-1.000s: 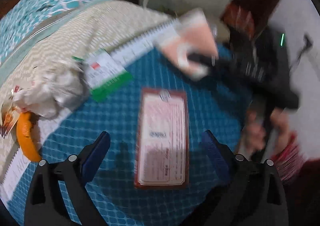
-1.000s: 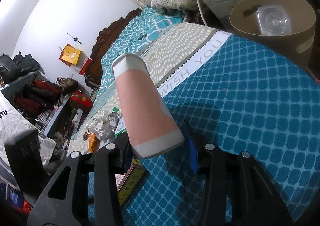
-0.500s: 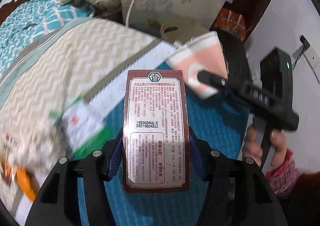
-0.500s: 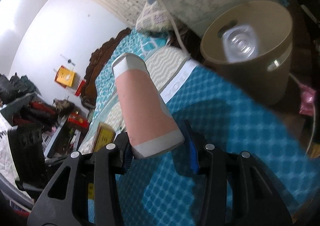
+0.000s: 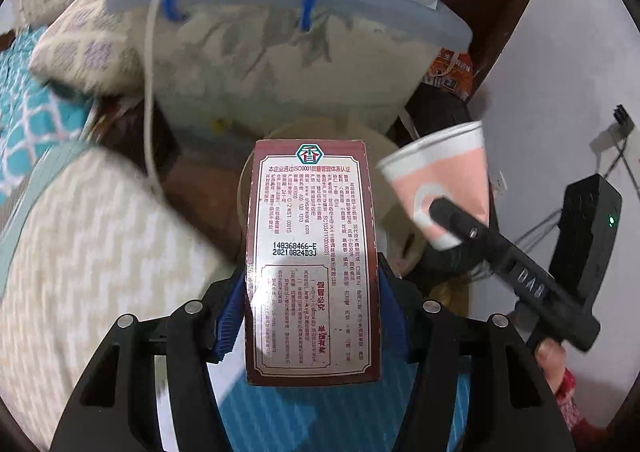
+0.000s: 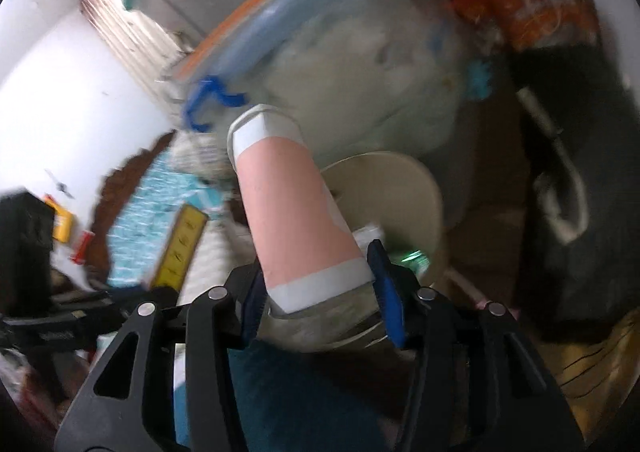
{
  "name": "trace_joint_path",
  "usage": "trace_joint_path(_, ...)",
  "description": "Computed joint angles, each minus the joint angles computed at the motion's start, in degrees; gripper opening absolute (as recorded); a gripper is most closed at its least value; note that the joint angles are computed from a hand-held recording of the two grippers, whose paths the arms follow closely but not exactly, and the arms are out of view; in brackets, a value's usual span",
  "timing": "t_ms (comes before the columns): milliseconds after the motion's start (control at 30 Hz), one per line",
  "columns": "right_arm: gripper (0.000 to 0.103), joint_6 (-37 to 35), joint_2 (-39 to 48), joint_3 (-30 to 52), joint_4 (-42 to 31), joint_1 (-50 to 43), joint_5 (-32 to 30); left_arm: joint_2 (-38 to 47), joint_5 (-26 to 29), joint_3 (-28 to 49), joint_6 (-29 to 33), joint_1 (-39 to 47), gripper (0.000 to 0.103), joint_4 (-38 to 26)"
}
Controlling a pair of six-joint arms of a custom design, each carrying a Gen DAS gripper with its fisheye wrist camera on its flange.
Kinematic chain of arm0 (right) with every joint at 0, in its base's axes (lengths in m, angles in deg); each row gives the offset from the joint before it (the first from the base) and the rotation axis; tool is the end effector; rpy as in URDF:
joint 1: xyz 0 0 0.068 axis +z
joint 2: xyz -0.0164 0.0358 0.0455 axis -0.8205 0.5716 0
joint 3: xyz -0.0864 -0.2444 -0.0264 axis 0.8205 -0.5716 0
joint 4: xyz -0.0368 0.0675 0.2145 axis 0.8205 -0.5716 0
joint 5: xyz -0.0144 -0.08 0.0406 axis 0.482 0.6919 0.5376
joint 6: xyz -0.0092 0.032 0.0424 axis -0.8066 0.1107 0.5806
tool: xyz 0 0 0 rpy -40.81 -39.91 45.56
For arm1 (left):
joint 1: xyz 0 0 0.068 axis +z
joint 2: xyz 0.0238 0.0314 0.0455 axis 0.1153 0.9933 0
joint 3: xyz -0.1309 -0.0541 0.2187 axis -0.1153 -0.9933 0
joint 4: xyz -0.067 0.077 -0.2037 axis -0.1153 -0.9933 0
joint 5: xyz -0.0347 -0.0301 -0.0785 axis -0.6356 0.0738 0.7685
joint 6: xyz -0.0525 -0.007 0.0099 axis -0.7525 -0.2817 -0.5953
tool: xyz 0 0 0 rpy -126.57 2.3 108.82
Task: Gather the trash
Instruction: 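Release the spice box and pink cup into the wastebasket with both tools, then grasp crumpled white paper with the left tool while the right tool grasps white tissue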
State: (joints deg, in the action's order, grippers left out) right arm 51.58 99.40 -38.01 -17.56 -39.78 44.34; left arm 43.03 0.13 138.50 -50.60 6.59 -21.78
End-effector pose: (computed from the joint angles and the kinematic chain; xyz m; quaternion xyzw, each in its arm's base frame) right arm 0.2379 0.0667 0.1244 0.1849 0.8567 0.2414 0.4167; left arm 0.3314 -0.0133 0.2039 0.2480 0.9300 -0.1356 0.2351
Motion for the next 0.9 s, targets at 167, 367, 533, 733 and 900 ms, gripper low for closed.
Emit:
trace_joint_path(167,0.085,0.0,3.0,0.3,2.7,-1.4,0.9,3.4,-4.1,1.3,-5.1,-2.1,0.077,4.6)
trace_joint_path(367,0.082,3.5,-1.7,-7.2,11.4,3.3,6.1,-4.7,1.8,-7.2,-0.1,7.2,0.077,4.7)
trace_joint_path(533,0.071,6.2,-3.9,-8.5,14.4,12.0,8.1,-15.5,5.6,-18.5,10.9,19.8,0.077,1.9)
trace_joint_path(733,0.054,5.3,1.7,0.4,11.4,22.4,2.4,-20.1,8.5,-26.3,33.3,43.0,0.076,-6.5)
trace_joint_path(900,0.054,5.5,10.3,12.4,4.8,29.2,-4.6,-10.9,11.6,-15.8,44.7,64.6,0.076,-16.4)
